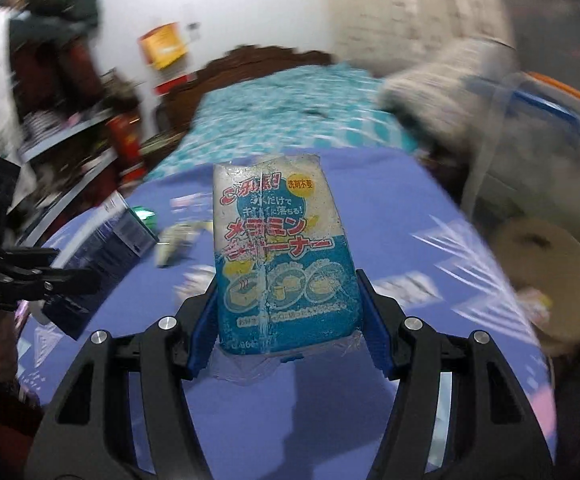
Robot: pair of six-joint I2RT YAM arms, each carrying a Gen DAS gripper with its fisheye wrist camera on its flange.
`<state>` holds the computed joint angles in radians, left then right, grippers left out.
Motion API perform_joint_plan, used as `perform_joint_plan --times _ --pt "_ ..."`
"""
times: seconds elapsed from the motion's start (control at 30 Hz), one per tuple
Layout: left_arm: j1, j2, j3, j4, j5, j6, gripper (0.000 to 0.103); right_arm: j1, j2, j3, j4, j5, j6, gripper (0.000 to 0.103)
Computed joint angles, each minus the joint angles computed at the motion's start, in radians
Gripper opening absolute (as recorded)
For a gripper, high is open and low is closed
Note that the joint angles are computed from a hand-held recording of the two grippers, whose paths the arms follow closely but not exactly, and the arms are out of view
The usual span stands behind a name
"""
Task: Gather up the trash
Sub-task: 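Carry carton and sponge package over the beige bin and open both grippers, then move both grippers back over the remaining trash on the table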
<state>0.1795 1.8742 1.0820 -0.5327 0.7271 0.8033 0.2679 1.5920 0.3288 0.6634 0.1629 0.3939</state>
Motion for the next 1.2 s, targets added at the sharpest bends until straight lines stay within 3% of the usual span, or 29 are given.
perform_joint_plan --times 0.17,0.27,0.37,0.57,0.7,0.73,0.8,0.87,0.93,1.1,1.2 --pt "-0.274 0.022 -0.021 0.099 -0.071 -0.096 0.054 -0.199 0.121 -0.136 0.194 -0.111 0.009 0.063" --pt "-0.417 0.122 0.051 0.125 -0.14 -0.165 0.054 -0.359 0.243 -0.185 0.353 -0.217 -0.008 0.063" --pt "-0.54 0.221 0.168 0.116 -0.184 -0.235 0.054 -0.581 0.252 -0.213 0.402 -0.347 -0.056 0.063" --pt "-0.731 0.399 0.473 0.043 -0.213 -0.353 0.054 -0.912 0.354 0.014 0.224 -0.515 -0.122 0.064" --pt "-0.833 0.501 0.64 0.038 -0.289 -0.413 0.056 -0.98 0.418 0.151 0.12 -0.546 -0.116 0.073" --pt "-0.852 0.523 0.677 0.045 -0.308 -0.434 0.068 -0.98 0.434 0.179 0.109 -0.557 -0.096 0.083" --pt "-0.875 0.555 0.729 0.071 -0.344 -0.493 0.082 -0.968 0.447 0.206 0.117 -0.545 -0.046 0.086" --pt "-0.872 0.572 0.768 0.051 -0.327 -0.519 0.082 -0.974 0.44 0.178 0.169 -0.541 -0.039 0.086" --pt "-0.854 0.545 0.745 0.062 -0.306 -0.531 0.082 -0.968 0.402 0.132 0.209 -0.524 -0.021 0.086" --pt "-0.749 0.338 0.466 0.189 -0.18 -0.484 0.081 -0.906 0.334 -0.002 0.351 -0.495 0.057 0.085" --pt "-0.637 0.217 0.307 0.213 -0.081 -0.416 0.081 -0.85 0.302 -0.048 0.4 -0.487 0.094 0.084"
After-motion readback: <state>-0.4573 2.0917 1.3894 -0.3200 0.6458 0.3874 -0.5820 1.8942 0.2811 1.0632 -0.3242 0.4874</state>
